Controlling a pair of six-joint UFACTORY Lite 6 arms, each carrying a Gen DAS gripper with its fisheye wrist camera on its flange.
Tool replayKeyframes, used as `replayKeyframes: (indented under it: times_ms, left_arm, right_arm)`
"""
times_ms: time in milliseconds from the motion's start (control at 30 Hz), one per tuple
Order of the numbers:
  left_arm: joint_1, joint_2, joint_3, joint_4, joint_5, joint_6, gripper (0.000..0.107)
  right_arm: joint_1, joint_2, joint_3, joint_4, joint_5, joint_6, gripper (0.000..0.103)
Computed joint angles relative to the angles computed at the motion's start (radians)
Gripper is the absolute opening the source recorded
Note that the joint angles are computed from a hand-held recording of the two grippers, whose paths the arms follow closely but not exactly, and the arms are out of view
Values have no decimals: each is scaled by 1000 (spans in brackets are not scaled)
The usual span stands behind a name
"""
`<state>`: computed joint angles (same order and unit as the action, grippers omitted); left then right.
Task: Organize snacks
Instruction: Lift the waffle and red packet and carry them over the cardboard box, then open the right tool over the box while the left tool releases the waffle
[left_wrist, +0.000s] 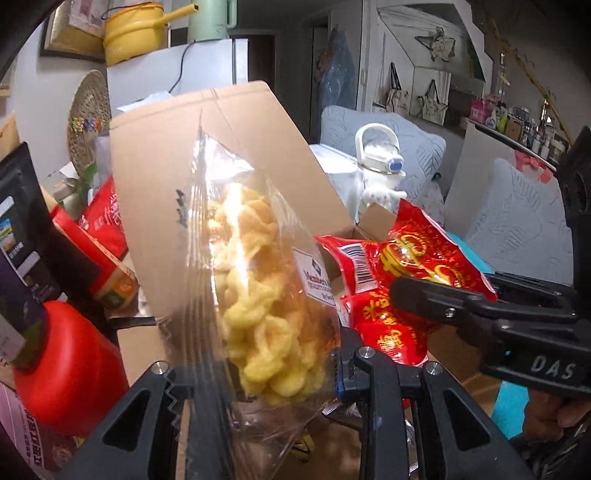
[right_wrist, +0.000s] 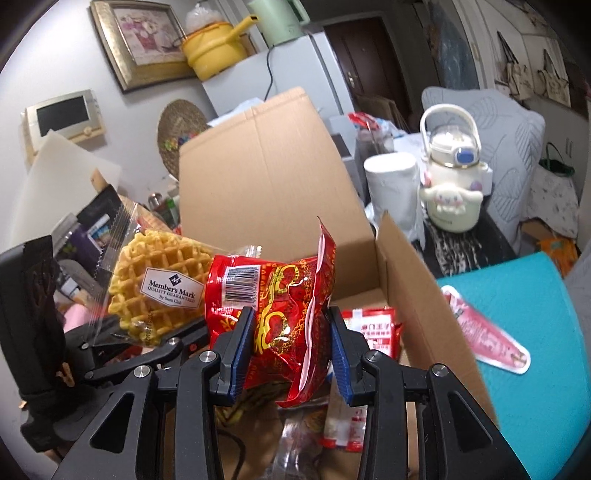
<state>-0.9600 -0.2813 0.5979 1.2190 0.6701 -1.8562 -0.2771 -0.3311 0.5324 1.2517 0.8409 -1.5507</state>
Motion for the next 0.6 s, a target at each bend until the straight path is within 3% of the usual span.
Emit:
replayKeyframes:
  times_ms: [600]
  left_arm:
    - [168,148,68,-244,-155,253,28]
  right_arm:
    - [114,77,-2,-10,-212,4,38]
